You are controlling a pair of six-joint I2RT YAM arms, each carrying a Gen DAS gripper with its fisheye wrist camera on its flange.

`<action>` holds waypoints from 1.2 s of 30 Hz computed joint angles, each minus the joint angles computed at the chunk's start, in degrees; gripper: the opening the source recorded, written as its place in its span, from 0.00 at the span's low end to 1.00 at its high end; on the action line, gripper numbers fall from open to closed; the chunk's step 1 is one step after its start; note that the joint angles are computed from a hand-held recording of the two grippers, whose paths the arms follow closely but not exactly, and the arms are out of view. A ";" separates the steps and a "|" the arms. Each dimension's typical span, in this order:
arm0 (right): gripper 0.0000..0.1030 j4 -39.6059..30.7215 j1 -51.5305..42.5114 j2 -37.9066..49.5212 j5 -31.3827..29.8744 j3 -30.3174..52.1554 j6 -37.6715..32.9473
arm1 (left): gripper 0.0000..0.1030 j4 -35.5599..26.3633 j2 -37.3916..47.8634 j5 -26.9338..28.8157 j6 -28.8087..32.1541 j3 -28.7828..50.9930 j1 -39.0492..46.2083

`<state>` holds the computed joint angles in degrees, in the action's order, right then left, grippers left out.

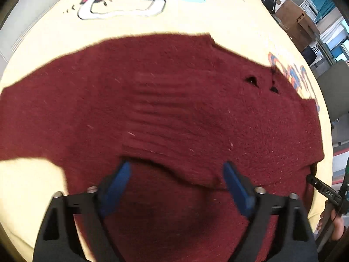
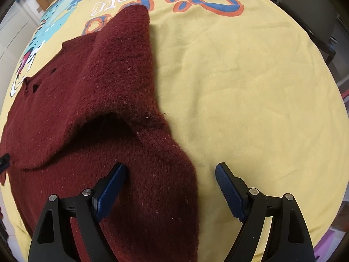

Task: Fold small clothes
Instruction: 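Grasp the other sleeve with the left tool and fold it across the body, then lay the held sleeve flat on the body and open the left tool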

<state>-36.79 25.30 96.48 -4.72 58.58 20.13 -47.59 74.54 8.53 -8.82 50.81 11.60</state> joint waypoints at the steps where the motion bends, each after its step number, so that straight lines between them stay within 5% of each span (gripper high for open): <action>1: 0.83 -0.09 0.14 -0.17 0.05 -0.04 0.01 | 0.90 -0.84 -0.12 -0.06 1.25 1.27 1.46; 3: 0.83 0.49 0.44 -0.57 0.32 -0.99 0.04 | 0.99 -1.73 0.11 0.45 4.86 3.50 5.28; 11: 0.83 -0.62 -0.13 -2.61 0.36 -1.77 0.12 | 0.99 -1.82 13.09 2.41 7.55 9.93 6.60; 18: 0.83 -0.51 -2.24 -3.36 0.05 -3.14 -0.70 | 0.97 4.05 15.36 -6.85 4.44 5.05 -0.36; 20: 0.83 -0.06 -1.48 -2.81 0.11 -2.87 0.46 | 0.86 4.61 14.48 -7.79 5.17 3.83 -2.35; 22: 0.83 0.34 -1.23 -3.52 -0.17 -3.85 0.77 | 0.59 4.83 13.75 -6.53 5.41 3.26 -3.06; 23: 0.83 0.49 -1.12 -3.37 -0.30 -3.90 0.81 | 0.55 4.57 13.32 -6.22 5.21 3.18 -3.46; 25: 0.83 0.62 -1.81 -3.29 -0.76 -4.12 -0.05 | 0.25 4.45 12.76 -5.43 5.45 3.05 -4.04; 27: 0.83 0.50 -1.95 -3.24 -0.93 -3.78 -0.36 | 0.15 4.19 12.01 -4.00 5.50 2.91 -4.31; 33: 0.83 -1.29 -7.05 -5.02 -3.54 -1.11 -2.98 | 0.11 1.25 4.52 0.87 8.53 2.11 1.59; 36: 0.83 -2.75 -8.97 -3.70 -3.21 3.19 -4.36 | 0.11 0.34 2.10 -1.11 10.42 2.02 4.00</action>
<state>-39.55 16.33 92.78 -7.93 61.77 15.77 -47.25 76.63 7.43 1.60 52.84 15.59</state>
